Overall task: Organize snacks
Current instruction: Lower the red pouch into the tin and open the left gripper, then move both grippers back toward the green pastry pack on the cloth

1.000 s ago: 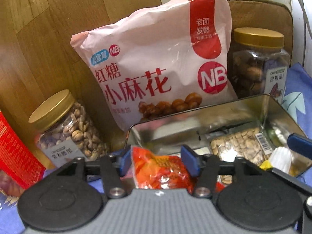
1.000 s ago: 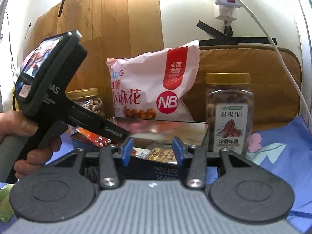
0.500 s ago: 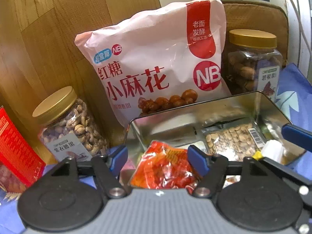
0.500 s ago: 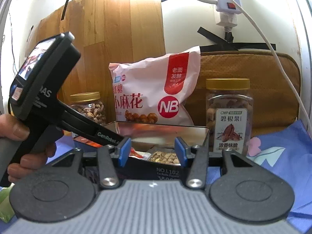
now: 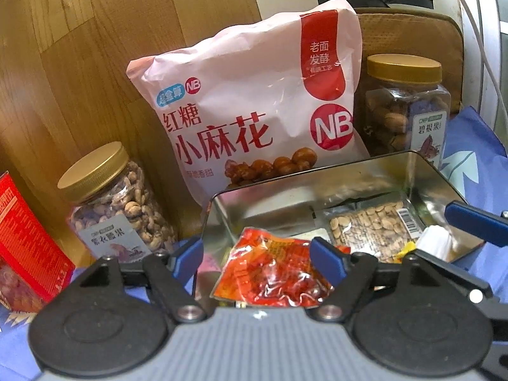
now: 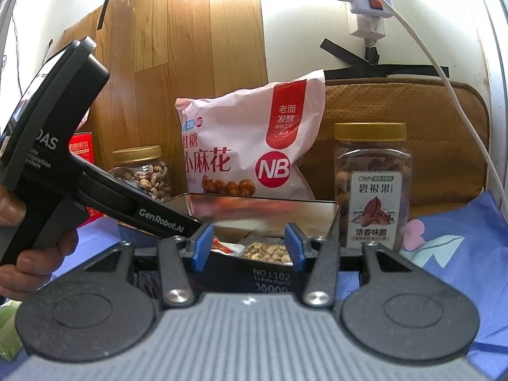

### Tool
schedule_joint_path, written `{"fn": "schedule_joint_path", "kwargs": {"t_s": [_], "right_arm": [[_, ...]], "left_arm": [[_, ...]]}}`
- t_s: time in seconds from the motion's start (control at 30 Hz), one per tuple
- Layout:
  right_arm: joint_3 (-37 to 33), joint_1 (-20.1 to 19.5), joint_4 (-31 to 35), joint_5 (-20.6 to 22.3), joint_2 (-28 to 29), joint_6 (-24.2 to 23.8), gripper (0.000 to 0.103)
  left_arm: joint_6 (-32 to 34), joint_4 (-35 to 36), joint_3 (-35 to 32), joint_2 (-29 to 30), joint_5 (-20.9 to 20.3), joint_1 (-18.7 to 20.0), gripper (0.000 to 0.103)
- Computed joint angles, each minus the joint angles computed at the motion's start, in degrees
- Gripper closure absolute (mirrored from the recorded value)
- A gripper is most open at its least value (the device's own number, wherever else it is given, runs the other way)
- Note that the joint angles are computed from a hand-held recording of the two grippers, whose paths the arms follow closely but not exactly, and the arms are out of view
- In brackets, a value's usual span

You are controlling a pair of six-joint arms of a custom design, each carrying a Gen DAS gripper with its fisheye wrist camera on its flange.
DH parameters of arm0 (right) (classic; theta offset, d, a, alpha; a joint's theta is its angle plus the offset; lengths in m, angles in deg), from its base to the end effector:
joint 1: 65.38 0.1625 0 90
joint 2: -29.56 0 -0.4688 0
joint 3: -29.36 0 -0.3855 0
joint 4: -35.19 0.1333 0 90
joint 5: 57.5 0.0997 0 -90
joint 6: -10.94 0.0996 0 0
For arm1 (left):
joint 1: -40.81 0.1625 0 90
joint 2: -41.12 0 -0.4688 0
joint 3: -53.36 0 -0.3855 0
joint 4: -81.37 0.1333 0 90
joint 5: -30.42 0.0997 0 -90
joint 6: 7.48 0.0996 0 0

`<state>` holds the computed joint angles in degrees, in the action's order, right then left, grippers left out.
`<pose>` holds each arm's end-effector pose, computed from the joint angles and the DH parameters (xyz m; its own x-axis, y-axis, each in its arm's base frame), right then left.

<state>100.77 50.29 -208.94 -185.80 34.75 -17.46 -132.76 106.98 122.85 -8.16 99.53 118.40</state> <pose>0.3478 -0.5585 -0.1744 -0.8083 0.0882 0.5821 -0.5434 0.2689 -0.7952 0.0228 -0.6818 0.2484 -0.4320 0.5476 -0.7166 0.8775 0.4387 -0.1938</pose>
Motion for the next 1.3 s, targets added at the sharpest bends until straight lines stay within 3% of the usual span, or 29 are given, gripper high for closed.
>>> {"fn": "schedule_joint_path", "kwargs": {"t_s": [0.1,0.2,0.7,0.97,1.2,1.3], "right_arm": [[0.0,-0.1,0.0,0.1,0.0,0.1,0.050],[0.1,-0.1,0.0,0.4,-0.1,0.2,0.050],[-0.1,0.1,-0.5,0.4,0.2,1.4,0.049],[0.3,0.0,-3.5,1.4,0.2,3.4,0.050],[0.6,1.1,-5.6,0.2,0.2,4.0,0.050],[2.6,2.2,-6.0,0.6,-0.7,6.6,0.048]], "left_arm": [[-0.2,0.1,0.0,-0.1,0.0,0.1,0.026],[0.0,-0.5,0.6,-0.5,0.0,0.3,0.015],[-0.9,-0.5,5.3,-6.2,3.0,1.2,0.015],[-3.9,3.6,7.1,-12.8,7.6,4.9,0.010],[-5.1,5.1,8.0,-17.5,5.8,9.2,0.010],[-5.2,5.5,7.7,-18.8,5.8,11.0,0.010]]}}
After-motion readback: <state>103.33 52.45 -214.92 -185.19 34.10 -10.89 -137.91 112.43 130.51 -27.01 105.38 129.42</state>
